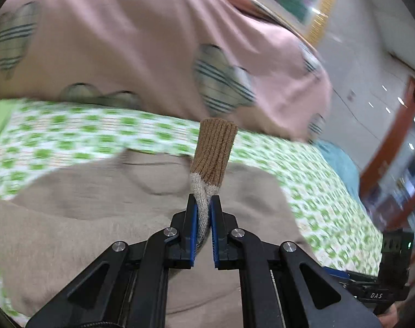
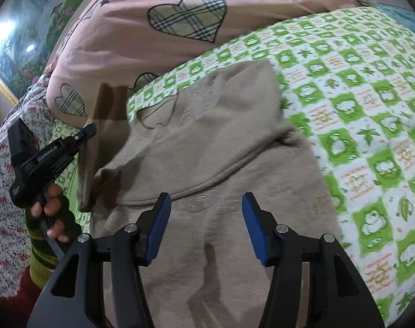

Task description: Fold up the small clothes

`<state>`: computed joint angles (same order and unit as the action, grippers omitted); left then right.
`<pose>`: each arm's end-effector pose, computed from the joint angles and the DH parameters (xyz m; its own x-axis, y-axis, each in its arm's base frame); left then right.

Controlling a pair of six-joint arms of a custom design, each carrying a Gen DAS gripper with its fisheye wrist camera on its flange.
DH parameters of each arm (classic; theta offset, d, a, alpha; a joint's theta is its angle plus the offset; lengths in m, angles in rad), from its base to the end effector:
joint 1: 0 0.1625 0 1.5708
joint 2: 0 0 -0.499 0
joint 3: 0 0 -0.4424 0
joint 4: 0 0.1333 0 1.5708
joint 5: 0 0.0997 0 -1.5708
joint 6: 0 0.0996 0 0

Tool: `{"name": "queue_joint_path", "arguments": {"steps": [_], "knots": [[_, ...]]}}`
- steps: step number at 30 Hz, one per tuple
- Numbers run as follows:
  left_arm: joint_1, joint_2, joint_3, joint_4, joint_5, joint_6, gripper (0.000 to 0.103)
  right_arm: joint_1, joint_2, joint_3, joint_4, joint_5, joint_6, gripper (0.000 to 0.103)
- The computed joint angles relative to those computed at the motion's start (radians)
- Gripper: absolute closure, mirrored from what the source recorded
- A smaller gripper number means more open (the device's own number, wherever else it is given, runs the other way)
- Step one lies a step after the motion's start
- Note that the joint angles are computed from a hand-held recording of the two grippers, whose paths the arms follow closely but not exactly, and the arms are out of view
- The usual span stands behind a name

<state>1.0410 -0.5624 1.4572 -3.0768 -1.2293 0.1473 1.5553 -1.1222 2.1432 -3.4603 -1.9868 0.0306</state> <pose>-0.2779 -0.8043 0.0638 -0.8396 0.4107 -0.3555 0.5430 0.6535 -0.5274 0.0840 -0.5829 0.2522 -0.9091 0.3422 0.2376 0.0378 0.6357 -0.7710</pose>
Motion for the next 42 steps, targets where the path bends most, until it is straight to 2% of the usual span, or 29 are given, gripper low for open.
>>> {"name": "queue_joint_path", "arguments": {"steps": [3,8,11,16,18,23,27,29,31,34,35,36,37,39,40,41,42], "knots": [[-0.014,0.064,-0.043,0.038,-0.047,0.029,0.095,-0.014,-0.014,0.016,-0.014,-0.004,0.017,0.048],[-0.014,0.139,-0.108,0.124,-0.009,0.045,0.094,-0.028,-0.028,0.031,-0.032,-0.003,0.025,0.048],[-0.008,0.144,-0.109,0.153,0.006,0.026,0.086,-0.031,-0.028,0.032,-0.040,0.005,0.030,0.048],[-0.004,0.084,-0.024,0.123,0.035,0.012,0.050,-0.029,-0.010,0.001,-0.028,0.028,0.020,0.048],[0.000,0.046,0.029,0.103,0.051,-0.006,0.042,-0.027,0.005,-0.025,-0.013,0.045,0.008,0.048],[0.013,-0.062,0.178,0.035,0.126,-0.047,0.041,-0.036,0.035,-0.094,0.050,0.087,-0.005,0.048],[0.030,-0.153,0.305,-0.061,0.279,-0.084,0.040,-0.050,0.061,-0.152,0.093,0.074,-0.005,0.048],[0.047,-0.182,0.338,-0.070,0.353,-0.136,0.040,-0.056,0.075,-0.177,0.108,0.053,-0.007,0.048],[0.073,-0.201,0.348,-0.048,0.394,-0.191,0.040,-0.067,0.089,-0.208,0.152,0.045,0.003,0.048],[0.104,-0.210,0.327,0.018,0.400,-0.263,0.040,-0.073,0.113,-0.245,0.201,0.051,0.004,0.048],[0.110,-0.207,0.319,0.019,0.385,-0.264,0.040,-0.071,0.122,-0.256,0.213,0.054,-0.005,0.054],[0.113,-0.201,0.306,0.026,0.380,-0.261,0.040,-0.063,0.133,-0.270,0.220,0.044,-0.022,0.066],[0.115,-0.189,0.284,0.040,0.380,-0.247,0.040,-0.058,0.136,-0.278,0.226,0.044,-0.036,0.092],[0.114,-0.168,0.252,0.062,0.390,-0.237,0.040,-0.044,0.130,-0.278,0.181,0.074,-0.069,0.093],[0.114,-0.155,0.229,0.086,0.418,-0.252,0.042,-0.035,0.125,-0.273,0.141,0.083,-0.090,0.093],[0.116,-0.144,0.210,0.093,0.432,-0.261,0.046,-0.028,0.117,-0.265,0.100,0.095,-0.104,0.093],[0.116,-0.141,0.209,0.067,0.443,-0.260,0.058,-0.025,0.104,-0.252,0.049,0.119,-0.110,0.093]]}}
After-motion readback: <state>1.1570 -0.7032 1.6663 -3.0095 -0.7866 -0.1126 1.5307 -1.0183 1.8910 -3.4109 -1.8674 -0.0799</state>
